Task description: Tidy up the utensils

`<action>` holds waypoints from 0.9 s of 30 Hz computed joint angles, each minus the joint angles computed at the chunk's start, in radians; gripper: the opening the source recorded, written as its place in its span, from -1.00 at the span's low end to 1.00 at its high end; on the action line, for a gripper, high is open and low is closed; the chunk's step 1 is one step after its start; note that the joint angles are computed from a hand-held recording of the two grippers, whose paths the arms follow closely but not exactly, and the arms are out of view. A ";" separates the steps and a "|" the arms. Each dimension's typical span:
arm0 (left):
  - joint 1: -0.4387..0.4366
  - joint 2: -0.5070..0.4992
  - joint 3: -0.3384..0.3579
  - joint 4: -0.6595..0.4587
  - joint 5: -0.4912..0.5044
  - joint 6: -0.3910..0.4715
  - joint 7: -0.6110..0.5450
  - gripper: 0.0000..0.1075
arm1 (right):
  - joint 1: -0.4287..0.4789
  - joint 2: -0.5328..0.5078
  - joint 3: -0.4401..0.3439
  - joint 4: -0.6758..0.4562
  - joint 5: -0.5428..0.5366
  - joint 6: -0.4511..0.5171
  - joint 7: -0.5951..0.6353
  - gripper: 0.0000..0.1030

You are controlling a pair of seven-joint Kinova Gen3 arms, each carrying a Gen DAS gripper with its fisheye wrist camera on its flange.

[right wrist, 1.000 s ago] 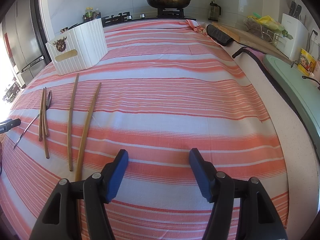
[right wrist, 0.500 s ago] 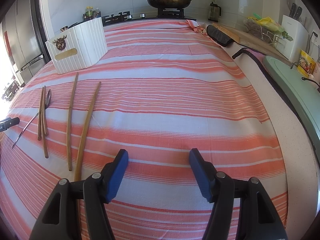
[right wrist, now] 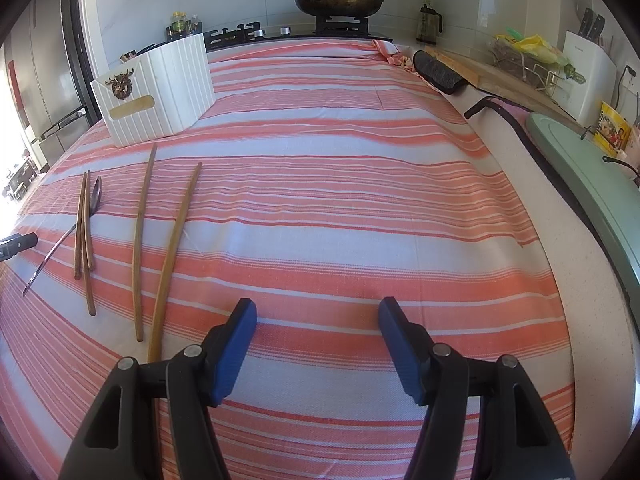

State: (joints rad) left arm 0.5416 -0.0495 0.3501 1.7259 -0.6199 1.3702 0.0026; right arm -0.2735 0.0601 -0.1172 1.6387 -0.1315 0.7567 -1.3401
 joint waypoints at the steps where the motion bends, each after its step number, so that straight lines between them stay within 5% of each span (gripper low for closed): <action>1: 0.000 0.001 0.000 -0.001 0.001 -0.001 -0.001 0.91 | 0.000 0.000 0.000 0.000 -0.001 0.000 -0.001 0.26; 9: -0.002 -0.013 -0.004 0.009 0.001 -0.021 -0.002 0.91 | 0.001 0.000 0.001 0.000 -0.003 0.000 0.002 0.26; 12: -0.013 -0.060 -0.003 0.034 0.016 -0.108 -0.021 0.90 | 0.002 0.000 0.001 0.000 -0.007 0.000 0.005 0.26; 15: -0.031 -0.074 0.015 0.014 0.046 -0.190 -0.093 0.90 | 0.002 0.001 0.001 0.000 -0.006 0.000 0.004 0.26; 20: -0.023 0.000 0.022 -0.094 0.063 -0.191 -0.232 0.90 | 0.001 0.000 0.001 0.000 -0.004 -0.001 0.003 0.26; 27: -0.037 0.079 -0.050 -0.170 0.068 -0.194 -0.074 0.89 | 0.000 0.000 0.000 0.001 -0.001 -0.001 0.001 0.26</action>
State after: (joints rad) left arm 0.5050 0.0299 0.3002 1.5557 -0.5518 1.1766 -0.0716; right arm -0.2735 0.0601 -0.1168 1.6396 -0.1322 0.7557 -1.3391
